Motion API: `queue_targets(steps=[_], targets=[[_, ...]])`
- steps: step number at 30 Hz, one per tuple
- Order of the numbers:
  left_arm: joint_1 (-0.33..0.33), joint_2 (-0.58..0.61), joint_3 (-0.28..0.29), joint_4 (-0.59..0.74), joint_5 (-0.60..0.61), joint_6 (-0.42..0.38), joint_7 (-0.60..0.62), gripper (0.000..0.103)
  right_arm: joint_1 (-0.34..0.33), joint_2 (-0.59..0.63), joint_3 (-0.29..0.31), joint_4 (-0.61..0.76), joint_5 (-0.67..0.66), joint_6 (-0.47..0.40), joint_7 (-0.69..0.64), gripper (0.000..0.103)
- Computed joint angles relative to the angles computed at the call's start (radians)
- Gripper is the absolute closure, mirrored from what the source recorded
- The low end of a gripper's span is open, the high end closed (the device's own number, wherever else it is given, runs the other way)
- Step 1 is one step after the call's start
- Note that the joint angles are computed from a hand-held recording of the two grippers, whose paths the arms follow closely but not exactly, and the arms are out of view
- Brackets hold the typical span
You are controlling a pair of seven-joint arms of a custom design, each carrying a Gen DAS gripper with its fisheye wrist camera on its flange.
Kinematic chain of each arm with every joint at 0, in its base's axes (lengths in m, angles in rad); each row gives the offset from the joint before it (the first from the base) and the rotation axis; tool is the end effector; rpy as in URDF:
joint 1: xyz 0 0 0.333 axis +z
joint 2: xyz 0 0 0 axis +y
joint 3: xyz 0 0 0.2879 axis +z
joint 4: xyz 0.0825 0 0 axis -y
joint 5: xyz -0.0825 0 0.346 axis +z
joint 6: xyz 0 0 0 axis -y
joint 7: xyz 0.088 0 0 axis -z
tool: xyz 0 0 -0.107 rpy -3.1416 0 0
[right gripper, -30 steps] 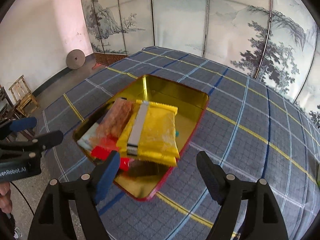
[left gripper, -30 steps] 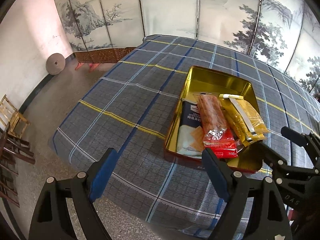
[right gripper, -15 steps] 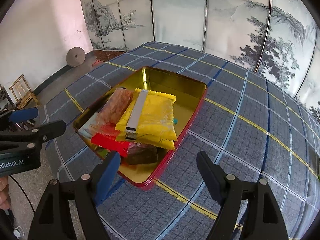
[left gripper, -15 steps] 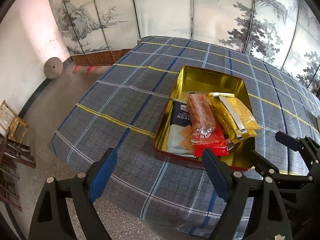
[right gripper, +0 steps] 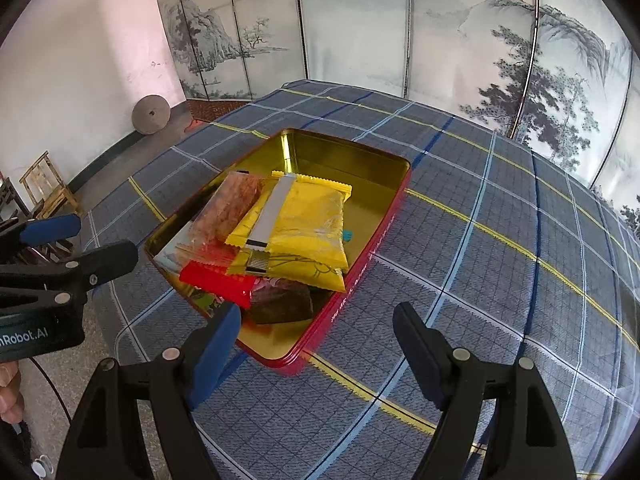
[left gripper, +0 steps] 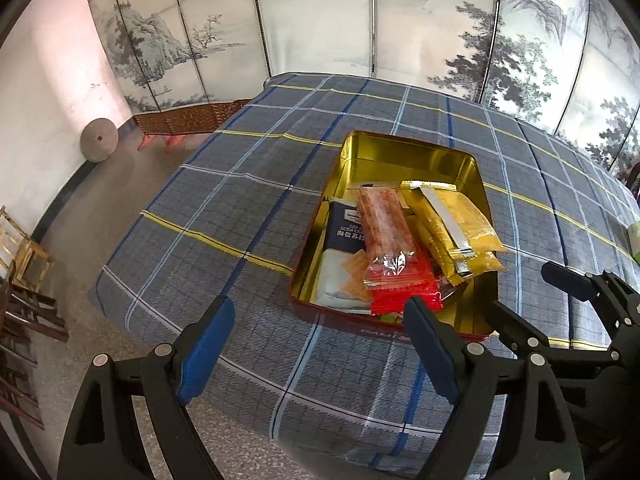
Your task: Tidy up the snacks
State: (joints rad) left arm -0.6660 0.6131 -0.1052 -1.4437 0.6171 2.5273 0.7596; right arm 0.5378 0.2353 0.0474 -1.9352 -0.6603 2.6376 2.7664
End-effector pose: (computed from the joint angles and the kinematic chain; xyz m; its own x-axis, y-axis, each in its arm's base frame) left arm 0.5115 -0.4831 0.3773 -0.3228 -0.9443 -0.0643 -0.7605 0.2992 -0.5763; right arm 0.4952 0.3449 0.4066 -0.0722 -0.9923 -0.1009 -0.8100 0.1174 -0.5746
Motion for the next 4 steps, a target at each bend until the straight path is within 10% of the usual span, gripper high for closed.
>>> queue_targets(steps=[4], targets=[[-0.004,0.003,0.003,0.007,0.003,-0.006,-0.002,0.018,-0.002,0.001,-0.001,0.0,0.003,0.002,0.001,0.022]])
